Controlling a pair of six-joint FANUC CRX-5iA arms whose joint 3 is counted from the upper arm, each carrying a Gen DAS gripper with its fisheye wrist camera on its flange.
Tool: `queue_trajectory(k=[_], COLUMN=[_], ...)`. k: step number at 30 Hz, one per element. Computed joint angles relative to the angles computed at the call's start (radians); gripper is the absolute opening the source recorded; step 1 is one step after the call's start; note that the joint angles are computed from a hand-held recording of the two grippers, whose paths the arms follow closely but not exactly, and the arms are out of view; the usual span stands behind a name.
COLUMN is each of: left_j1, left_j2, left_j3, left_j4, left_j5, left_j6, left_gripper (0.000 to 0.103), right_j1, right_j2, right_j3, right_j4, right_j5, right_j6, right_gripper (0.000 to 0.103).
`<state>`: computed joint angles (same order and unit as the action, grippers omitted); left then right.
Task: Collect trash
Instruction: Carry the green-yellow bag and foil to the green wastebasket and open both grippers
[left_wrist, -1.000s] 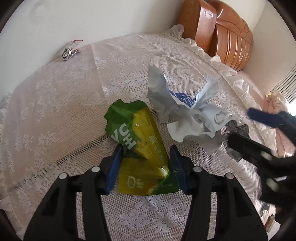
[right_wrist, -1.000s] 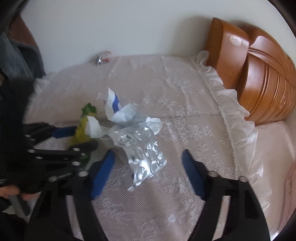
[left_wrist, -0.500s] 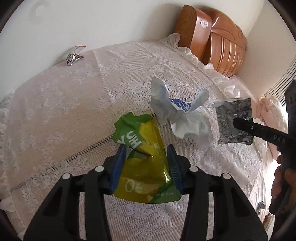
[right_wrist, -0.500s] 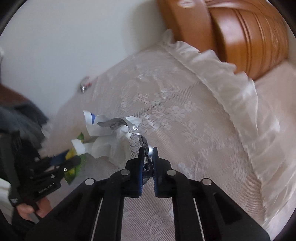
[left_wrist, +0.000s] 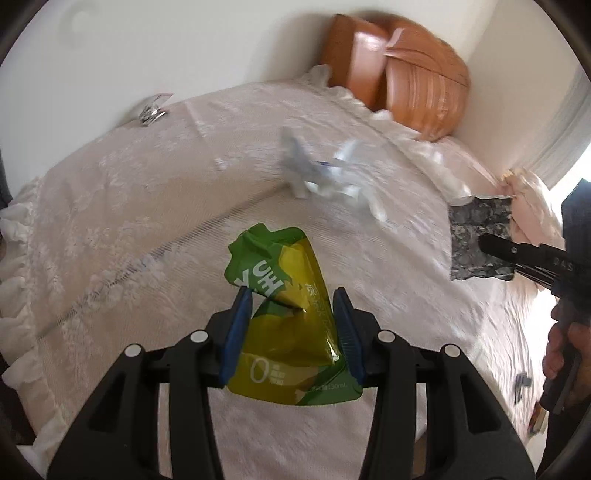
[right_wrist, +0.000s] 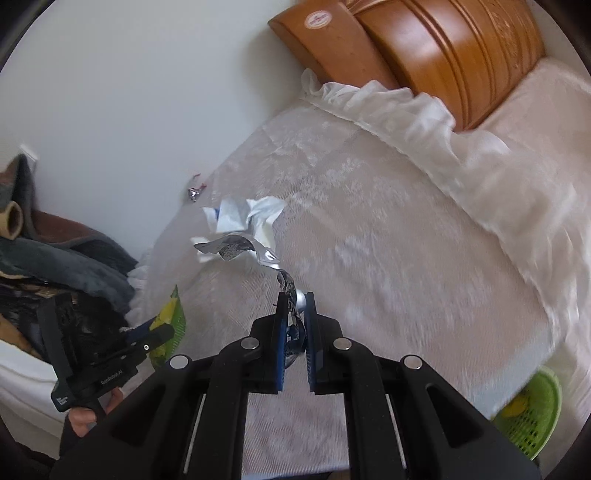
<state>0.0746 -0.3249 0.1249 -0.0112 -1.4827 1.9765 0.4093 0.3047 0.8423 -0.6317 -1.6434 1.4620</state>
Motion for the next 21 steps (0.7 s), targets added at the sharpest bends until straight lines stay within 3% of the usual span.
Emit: queue_trajectory(k=[10, 21], left_j1=[-0.316, -0.508], left_j2=[0.164, 0.390], left_j3=[0.205, 0.421], left_j4=[-0.010, 0.029], left_j5=[0.057, 0.085], left_j6=[0.019, -0.069], left_gripper=[0.045, 0.045], right_j1=[-0.180, -0.425], right_j2=[-0.198, -0.312], right_j3=[-0.170, -0.269], right_j4=[0.053, 0.082], right_j5=[0.005, 0.010], right_j6=[0.029, 0.042], right_gripper=[0.009, 0.009])
